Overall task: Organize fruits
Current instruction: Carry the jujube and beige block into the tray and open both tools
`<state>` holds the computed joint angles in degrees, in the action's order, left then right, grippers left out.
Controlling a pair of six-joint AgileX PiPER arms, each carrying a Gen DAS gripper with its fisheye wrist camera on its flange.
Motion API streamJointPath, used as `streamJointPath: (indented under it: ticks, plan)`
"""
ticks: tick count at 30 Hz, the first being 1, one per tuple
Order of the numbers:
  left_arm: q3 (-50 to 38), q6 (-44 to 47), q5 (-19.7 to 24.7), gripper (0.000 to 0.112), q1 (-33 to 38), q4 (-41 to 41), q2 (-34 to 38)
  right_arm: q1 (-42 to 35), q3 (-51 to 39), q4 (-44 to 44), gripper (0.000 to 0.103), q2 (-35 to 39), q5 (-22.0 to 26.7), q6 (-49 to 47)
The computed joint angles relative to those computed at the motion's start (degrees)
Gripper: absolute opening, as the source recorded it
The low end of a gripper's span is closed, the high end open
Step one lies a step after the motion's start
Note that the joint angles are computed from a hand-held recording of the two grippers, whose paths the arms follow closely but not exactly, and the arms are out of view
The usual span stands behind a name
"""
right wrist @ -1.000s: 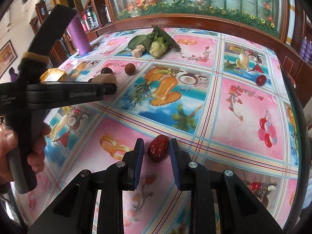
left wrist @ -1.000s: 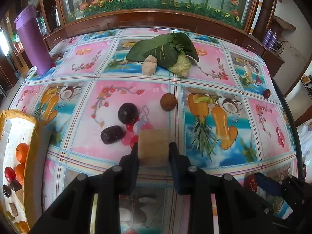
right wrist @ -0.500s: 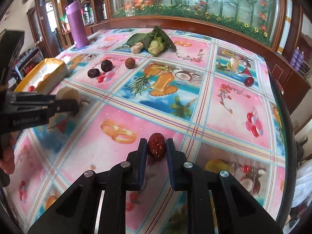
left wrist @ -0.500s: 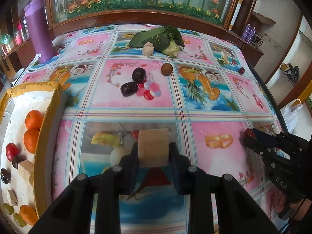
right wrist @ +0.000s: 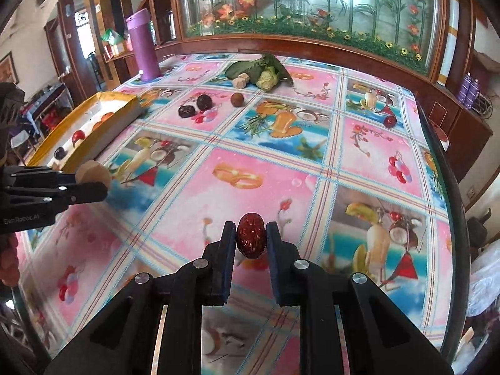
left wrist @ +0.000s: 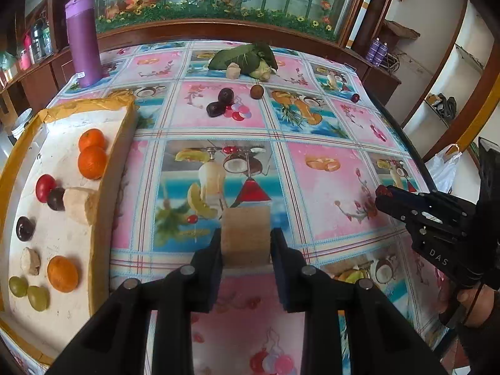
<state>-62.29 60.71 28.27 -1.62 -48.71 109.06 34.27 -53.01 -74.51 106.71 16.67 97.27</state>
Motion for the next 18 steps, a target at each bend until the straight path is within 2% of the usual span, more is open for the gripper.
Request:
streamJointPath:
  ticks: [8,18]
  plan:
    - [4.2,5.6,2.6,0.032,6.3,-3.1,-4.6,5.6,-2.8,4.9,0.019,1.9,2.6,-1.6]
    - [3.5,9.5,5.8,0.032,15.1,-4.5,-5.8,9.7,-14.3,16.9,0.019,7.0,5.9,-15.7]
